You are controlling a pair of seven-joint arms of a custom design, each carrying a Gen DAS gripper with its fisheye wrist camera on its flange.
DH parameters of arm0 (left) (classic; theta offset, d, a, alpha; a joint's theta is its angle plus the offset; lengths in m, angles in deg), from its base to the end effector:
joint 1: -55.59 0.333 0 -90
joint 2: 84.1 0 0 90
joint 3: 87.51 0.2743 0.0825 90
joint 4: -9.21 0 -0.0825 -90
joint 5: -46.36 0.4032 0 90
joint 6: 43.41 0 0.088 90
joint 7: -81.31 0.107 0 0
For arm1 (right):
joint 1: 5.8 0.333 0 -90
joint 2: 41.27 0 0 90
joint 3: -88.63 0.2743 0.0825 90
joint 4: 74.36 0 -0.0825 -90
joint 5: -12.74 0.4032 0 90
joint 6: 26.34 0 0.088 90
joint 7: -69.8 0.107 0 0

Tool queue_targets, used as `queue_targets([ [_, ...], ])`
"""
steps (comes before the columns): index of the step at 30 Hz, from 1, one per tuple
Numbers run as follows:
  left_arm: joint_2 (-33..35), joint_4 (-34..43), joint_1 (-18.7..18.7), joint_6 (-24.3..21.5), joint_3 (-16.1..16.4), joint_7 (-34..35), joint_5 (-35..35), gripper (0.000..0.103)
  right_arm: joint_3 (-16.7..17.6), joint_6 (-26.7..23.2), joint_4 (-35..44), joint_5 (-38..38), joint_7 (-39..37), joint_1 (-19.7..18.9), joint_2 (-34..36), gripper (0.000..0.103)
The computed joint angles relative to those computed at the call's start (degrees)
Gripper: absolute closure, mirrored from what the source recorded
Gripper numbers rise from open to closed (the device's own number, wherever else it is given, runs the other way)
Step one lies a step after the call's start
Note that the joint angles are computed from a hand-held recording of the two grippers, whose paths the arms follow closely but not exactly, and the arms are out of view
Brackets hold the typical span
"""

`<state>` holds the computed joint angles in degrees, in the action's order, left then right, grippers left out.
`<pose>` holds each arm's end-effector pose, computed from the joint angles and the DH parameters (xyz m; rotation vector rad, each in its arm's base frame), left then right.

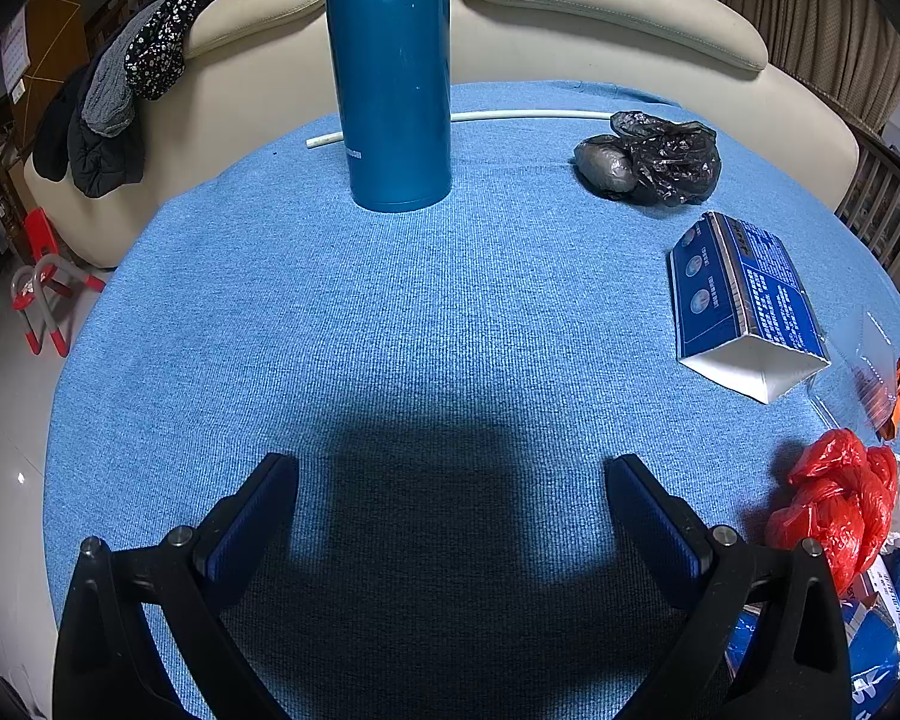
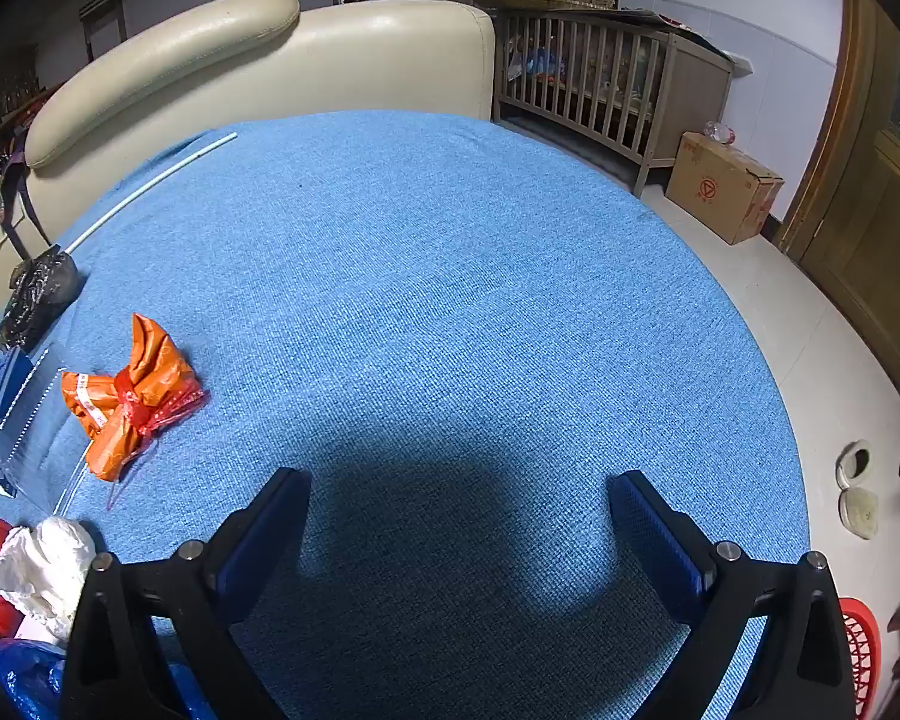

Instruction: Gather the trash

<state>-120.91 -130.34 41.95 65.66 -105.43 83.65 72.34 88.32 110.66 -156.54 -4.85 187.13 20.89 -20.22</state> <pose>0.3692 -0.1960 0.4973 -2.3974 0.8411 -0.2757 0.6456 0.3179 0.5078 -1.9741 1.7046 -0.5935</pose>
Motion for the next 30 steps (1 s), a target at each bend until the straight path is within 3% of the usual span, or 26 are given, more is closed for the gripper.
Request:
queue_targets([
  [5,-2.5,-1.9,-1.0,1.5,0.7,2.2,-0.8,0.000,1.2,-3.4,2.6,3.6,-5.2,-1.1,1.0,0.000],
  [8,-4.9,-2.4,-1.2,0.1,-0.5,1.2,-0.8,0.000,-0.1,2.2,-5.3,0.7,-2.4,-0.8,-5.4,0.000],
  [13,-6.8,-0.4,-2.6,-3.5,-3.0,0.7,0.0,0.000,1.9,8.2,-14.9,0.0,-2.1,-2.6,-14.2,0.000],
  [21,-6.0,5.4,-5.5,-9.7,-7.3,-1.0,1.9,0.000,6.9,16.1,-29.1,7.1,-5.5,-5.3,-28.2,0.000],
  [30,-2.8,10.9,-8.8,-14.4,-10.3,-4.3,3.2,0.000,10.2,20.3,-43.7,17.2,-10.7,-6.0,-41.4,0.000],
])
